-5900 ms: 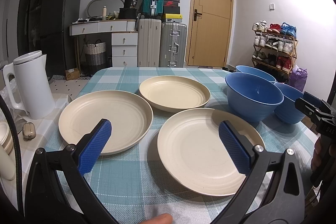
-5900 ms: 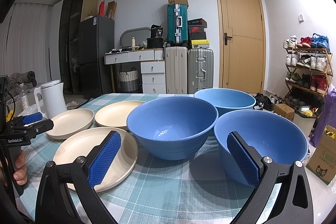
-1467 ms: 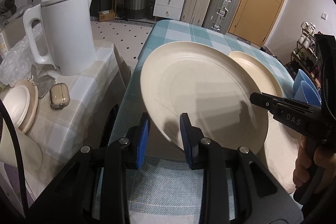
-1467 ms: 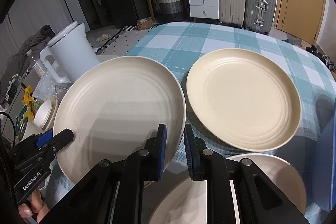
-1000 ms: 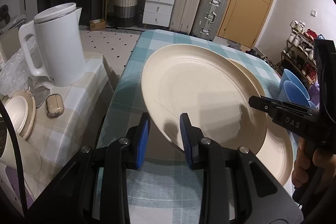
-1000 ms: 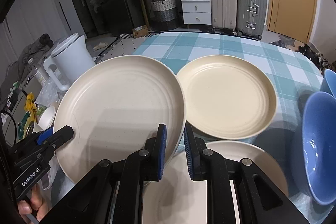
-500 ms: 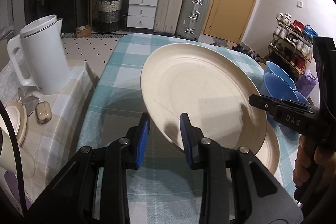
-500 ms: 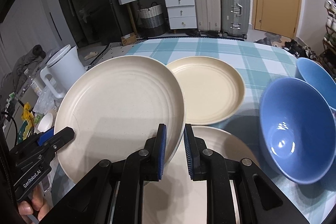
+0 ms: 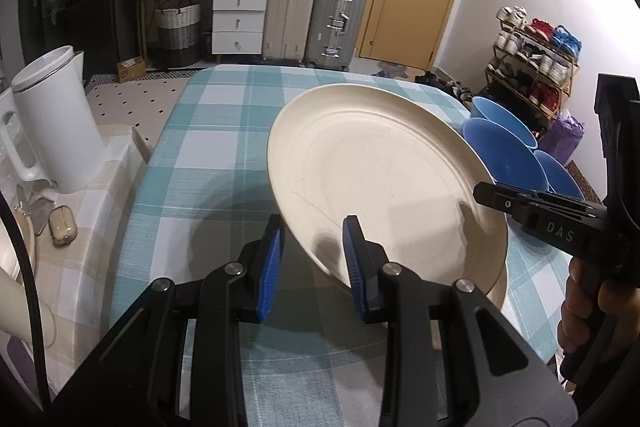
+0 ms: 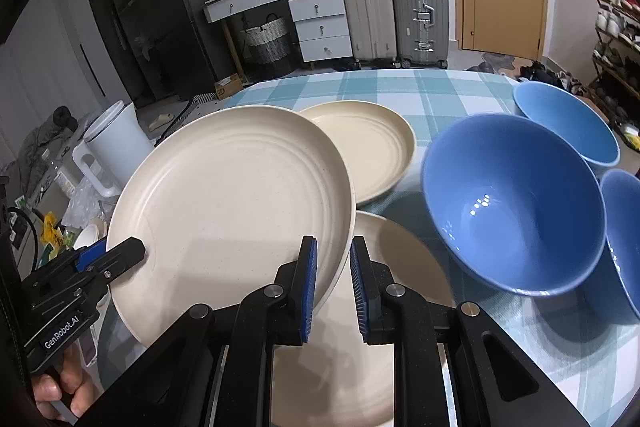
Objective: Organize plates and bowls
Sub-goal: 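Lift the cream plate with the right tool and carry it toward the other plate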
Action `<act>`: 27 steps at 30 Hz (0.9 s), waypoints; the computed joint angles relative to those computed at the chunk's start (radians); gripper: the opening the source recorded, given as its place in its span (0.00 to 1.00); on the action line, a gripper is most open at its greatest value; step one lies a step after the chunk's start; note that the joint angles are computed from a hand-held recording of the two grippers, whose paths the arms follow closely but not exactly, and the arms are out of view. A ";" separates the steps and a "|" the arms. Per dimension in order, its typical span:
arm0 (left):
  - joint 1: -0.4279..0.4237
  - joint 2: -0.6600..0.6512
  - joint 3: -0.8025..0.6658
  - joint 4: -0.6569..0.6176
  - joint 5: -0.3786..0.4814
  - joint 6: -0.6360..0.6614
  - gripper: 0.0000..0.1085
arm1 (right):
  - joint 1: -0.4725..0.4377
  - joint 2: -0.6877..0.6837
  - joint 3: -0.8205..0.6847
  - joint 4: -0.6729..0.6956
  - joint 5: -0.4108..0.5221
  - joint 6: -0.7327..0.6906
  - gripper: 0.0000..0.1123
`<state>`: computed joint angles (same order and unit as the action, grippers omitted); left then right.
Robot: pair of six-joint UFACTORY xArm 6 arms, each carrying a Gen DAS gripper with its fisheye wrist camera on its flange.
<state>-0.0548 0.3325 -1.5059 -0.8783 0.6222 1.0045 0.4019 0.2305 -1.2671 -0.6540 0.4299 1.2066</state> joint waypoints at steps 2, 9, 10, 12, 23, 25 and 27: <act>-0.002 -0.004 0.006 -0.001 0.006 0.010 0.24 | -0.001 -0.018 0.024 -0.009 -0.002 0.014 0.16; -0.010 -0.013 0.022 0.007 0.024 0.027 0.24 | 0.004 -0.065 0.092 -0.035 -0.003 0.064 0.16; -0.011 -0.015 0.025 0.009 0.025 0.028 0.24 | 0.005 -0.073 0.103 -0.041 -0.003 0.074 0.16; -0.015 -0.018 0.031 0.016 0.025 0.032 0.24 | 0.005 -0.085 0.121 -0.052 -0.004 0.093 0.16; -0.041 -0.025 0.059 0.066 0.026 0.055 0.24 | 0.005 -0.121 0.175 -0.043 0.013 0.125 0.16; -0.046 -0.022 0.058 0.080 0.025 0.054 0.24 | 0.002 -0.124 0.186 -0.034 0.009 0.125 0.16; -0.051 -0.022 0.062 0.090 0.021 0.057 0.24 | 0.001 -0.127 0.195 -0.032 0.009 0.129 0.16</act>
